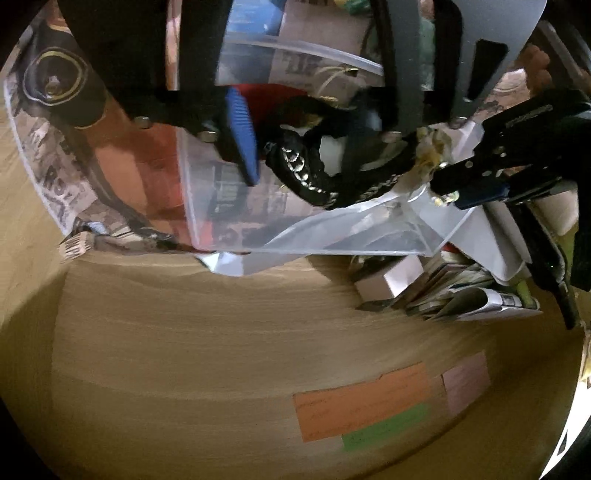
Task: Organize soft objects
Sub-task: 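Lower the floral fabric and black cloth into the box and open both tools, then grasp the green knitted cloth with the left tool while the right tool grasps the yellow sponge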
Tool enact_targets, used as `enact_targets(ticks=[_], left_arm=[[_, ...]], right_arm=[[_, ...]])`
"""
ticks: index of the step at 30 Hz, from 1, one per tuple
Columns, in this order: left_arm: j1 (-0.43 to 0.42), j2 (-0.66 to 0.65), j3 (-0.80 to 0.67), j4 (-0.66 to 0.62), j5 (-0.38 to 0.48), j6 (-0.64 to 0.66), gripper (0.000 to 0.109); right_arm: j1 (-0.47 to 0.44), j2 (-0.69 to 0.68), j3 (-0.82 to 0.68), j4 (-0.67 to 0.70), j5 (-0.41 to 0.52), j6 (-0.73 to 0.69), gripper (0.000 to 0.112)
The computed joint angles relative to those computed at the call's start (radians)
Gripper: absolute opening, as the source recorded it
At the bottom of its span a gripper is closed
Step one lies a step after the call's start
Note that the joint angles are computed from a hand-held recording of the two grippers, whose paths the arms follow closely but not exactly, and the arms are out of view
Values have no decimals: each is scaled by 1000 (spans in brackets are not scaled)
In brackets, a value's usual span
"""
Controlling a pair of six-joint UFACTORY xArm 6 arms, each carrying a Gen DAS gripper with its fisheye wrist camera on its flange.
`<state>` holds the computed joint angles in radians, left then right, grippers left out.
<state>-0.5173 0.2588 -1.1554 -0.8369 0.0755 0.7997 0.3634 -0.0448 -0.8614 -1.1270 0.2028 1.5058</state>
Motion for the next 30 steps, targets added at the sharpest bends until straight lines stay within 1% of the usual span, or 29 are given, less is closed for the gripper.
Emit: enact_targets(ticks=[3,5,8,10,12,14,16,17,19,23,27,30], left_arm=[[-16,-29,20,-97,-28,96,55],[-27,-53,34,-171,-50,169,58],[-44,-94,48,-321,-71,321,61],[-54,-127,54,-466,-83,464,66],[-58,-154,57,-584,-87,579,71],[-60,-181,67,-667,-89,660,74],[-60,-208,80,-737,-91,730,81],[-59,-223,90,-773,-92,765,83],[-57,-249,114,-804,-90,795,87],[-55,-291,177,-782,-83,777,88],[-59,-305,237,-694,-75,697,88],[-59,-301,281,-584,-63,588,88]], right_arm=[[7,-25,6,-37,21,29,55],[16,-46,10,-64,44,48,57],[34,-91,25,-120,81,84,60],[44,-116,35,-140,95,96,64],[58,-155,54,-168,116,114,67],[70,-180,67,-182,127,121,69],[83,-203,79,-205,135,134,70],[88,-218,91,-206,131,132,70],[98,-242,112,-206,132,130,70],[114,-275,152,-194,129,129,70],[122,-283,192,-144,101,107,70],[135,-286,226,-96,98,77,70]])
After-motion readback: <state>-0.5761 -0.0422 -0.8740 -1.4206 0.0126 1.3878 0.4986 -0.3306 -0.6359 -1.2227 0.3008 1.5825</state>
